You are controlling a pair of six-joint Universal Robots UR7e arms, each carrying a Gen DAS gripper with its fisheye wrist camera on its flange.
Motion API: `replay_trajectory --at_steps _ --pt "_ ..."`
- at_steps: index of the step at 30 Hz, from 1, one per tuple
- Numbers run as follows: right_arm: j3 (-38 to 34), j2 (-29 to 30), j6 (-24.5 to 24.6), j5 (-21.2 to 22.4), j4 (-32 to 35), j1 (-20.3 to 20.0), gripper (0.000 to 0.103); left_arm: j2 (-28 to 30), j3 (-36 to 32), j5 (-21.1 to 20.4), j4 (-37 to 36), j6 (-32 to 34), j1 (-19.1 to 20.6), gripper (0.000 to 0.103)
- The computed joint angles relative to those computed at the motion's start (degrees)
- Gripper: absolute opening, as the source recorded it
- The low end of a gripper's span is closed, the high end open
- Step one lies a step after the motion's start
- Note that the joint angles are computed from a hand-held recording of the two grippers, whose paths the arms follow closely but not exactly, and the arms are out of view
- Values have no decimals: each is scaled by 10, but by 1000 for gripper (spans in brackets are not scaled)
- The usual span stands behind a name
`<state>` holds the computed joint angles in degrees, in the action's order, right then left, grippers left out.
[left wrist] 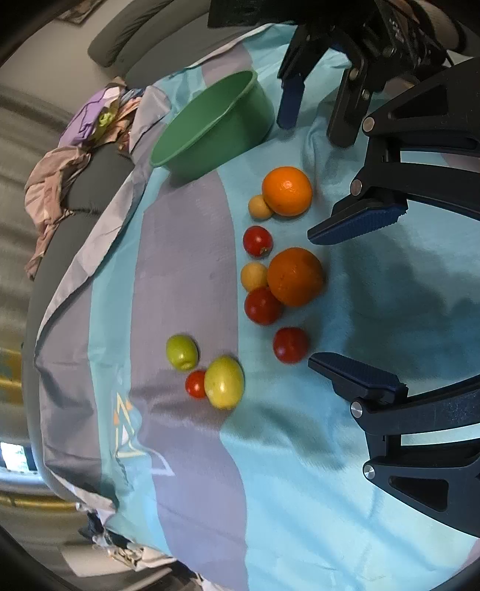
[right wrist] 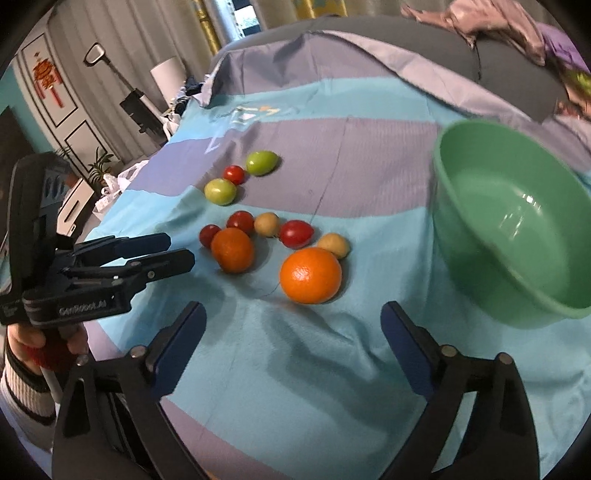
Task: Organize fruits
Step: 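Move both tools toward the two oranges among the fruits, then grasp the large orange with the left tool while the right grasps another, then drop the large orange into the green bowl while the right tool drops its orange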
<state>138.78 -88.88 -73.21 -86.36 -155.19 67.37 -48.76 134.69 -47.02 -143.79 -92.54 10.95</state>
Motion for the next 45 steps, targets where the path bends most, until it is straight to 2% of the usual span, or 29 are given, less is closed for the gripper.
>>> replay_trajectory --at_steps 8,15,23,25,32,37,45 --pt "-18 54 24 -12 -40 12 82 31 -11 10 -61 68 38 61" --pt "-31 85 30 -4 -46 21 72 42 -15 3 -85 96 54 45" --pt "-35 107 29 -10 -75 29 60 47 -13 8 -97 99 56 44" --pt "-37 114 24 -14 -83 32 47 49 -16 10 -95 102 57 43" --pt "-34 113 19 0 -86 26 46 51 -20 14 -87 105 56 41" --pt "-29 88 19 17 -57 17 46 46 -34 25 -44 101 44 41" --pt "-34 9 12 87 9 -7 46 40 -76 70 27 127 27 41"
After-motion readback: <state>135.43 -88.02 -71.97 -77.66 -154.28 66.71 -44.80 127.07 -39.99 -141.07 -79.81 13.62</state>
